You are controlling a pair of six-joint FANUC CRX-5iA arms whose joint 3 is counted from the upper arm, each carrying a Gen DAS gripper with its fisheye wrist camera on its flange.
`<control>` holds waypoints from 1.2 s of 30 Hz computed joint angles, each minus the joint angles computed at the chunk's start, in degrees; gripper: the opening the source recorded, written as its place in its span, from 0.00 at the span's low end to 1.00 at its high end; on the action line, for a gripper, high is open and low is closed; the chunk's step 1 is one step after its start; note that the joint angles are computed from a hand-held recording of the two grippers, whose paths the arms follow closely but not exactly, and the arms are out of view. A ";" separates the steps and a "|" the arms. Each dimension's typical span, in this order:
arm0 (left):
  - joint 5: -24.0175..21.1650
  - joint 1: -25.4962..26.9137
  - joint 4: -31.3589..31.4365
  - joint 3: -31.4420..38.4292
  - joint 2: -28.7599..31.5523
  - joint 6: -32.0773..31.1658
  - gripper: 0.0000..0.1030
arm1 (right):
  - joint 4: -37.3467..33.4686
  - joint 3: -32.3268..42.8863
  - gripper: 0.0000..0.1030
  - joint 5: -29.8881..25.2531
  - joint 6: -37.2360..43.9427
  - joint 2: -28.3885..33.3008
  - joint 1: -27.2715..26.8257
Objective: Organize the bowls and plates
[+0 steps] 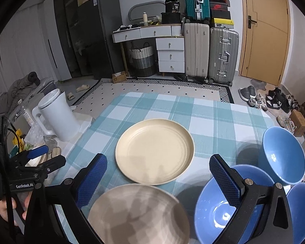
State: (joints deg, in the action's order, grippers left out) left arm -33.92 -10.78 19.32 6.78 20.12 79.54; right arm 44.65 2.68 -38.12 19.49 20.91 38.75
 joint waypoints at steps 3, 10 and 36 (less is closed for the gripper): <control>-0.58 -0.36 0.18 2.39 1.69 -0.33 0.99 | -4.35 3.00 0.99 -0.78 3.41 1.12 -1.22; -4.24 -1.11 -1.07 9.85 6.82 1.44 0.99 | -12.09 10.42 0.99 -5.09 11.01 4.62 -2.77; -18.17 -2.75 -7.10 32.87 24.52 8.77 0.99 | -34.15 39.33 0.85 -23.90 30.66 22.40 -9.87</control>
State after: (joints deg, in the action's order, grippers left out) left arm -52.08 -13.53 12.22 39.65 44.64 88.31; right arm 10.50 42.00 -62.02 50.15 43.31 28.89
